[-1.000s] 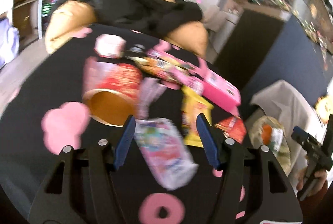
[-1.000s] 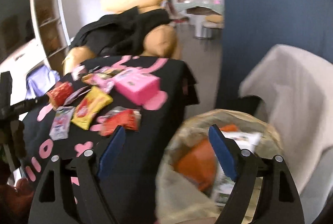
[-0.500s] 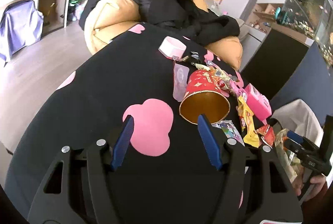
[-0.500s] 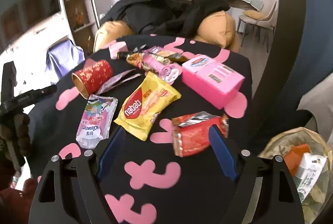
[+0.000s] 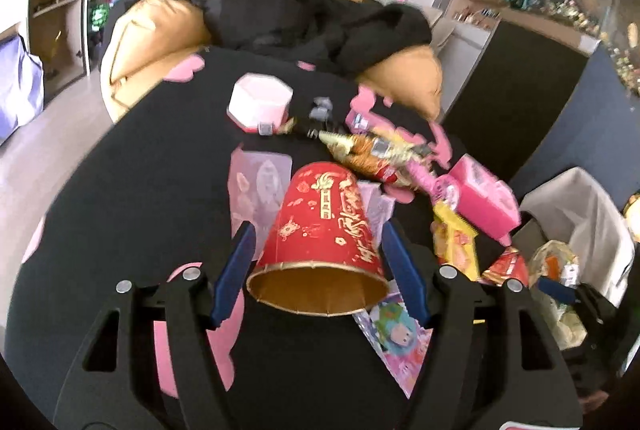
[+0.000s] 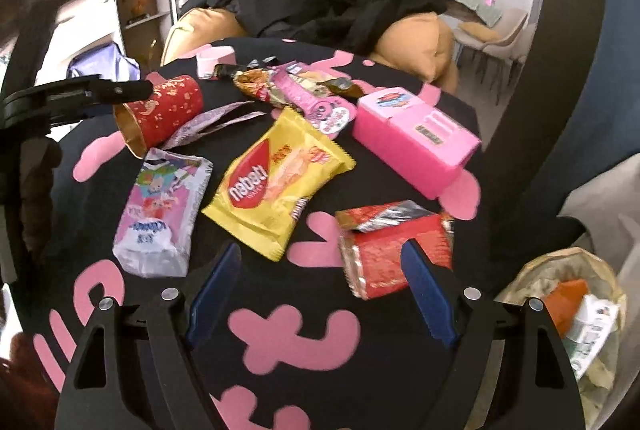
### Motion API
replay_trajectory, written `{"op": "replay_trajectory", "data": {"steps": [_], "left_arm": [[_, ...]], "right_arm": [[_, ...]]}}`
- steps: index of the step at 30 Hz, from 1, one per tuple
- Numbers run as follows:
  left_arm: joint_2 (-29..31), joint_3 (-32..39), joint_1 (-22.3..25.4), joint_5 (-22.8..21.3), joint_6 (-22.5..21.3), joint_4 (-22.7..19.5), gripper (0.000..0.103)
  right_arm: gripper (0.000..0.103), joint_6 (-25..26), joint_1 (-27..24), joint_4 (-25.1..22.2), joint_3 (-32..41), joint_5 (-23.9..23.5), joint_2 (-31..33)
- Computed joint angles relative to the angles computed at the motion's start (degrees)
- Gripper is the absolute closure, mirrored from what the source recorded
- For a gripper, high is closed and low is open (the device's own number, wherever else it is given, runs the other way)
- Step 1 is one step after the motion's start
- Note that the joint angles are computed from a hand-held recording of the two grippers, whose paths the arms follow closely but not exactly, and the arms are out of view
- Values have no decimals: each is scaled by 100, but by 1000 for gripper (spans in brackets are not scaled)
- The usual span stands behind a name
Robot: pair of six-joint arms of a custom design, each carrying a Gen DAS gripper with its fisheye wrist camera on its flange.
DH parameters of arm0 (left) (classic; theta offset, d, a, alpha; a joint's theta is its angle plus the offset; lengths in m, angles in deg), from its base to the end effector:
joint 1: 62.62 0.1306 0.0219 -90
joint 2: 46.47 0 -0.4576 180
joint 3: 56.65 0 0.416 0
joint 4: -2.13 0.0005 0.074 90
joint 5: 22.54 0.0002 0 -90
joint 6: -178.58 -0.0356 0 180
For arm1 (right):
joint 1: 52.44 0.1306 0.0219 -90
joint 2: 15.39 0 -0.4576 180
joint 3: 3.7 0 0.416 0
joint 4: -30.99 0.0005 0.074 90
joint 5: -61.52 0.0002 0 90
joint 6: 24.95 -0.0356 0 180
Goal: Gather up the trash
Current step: 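Grasp the red paper cup with the left tool while the right tool grasps the pink candy wrapper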
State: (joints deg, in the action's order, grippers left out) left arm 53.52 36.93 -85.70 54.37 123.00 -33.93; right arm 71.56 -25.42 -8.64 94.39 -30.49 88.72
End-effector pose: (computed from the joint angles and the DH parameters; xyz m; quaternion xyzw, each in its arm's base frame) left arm 0.5501 -0.2262 0.4613 -0.1355 0.9003 -0.1011 0.4012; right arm 0.5552 0.2840 0.4523 -0.2734 0.8846 0.0832 0.3685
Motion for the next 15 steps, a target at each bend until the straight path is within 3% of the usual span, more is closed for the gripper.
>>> {"op": "replay_trajectory", "data": {"steps": [3, 7, 9, 15], "left_arm": [[111, 76, 51, 197, 182, -115, 41], [-2, -30, 23, 185, 251, -94, 48], [-155, -184, 23, 311, 353, -39, 48], [-843, -899, -54, 398, 684, 344, 49]], "right_arm": [[25, -75, -46, -25, -60, 15, -47], [25, -229, -92, -193, -15, -540, -7], [25, -217, -51, -255, 27, -899, 30], [24, -388, 235, -200, 191, -1263, 200]]}}
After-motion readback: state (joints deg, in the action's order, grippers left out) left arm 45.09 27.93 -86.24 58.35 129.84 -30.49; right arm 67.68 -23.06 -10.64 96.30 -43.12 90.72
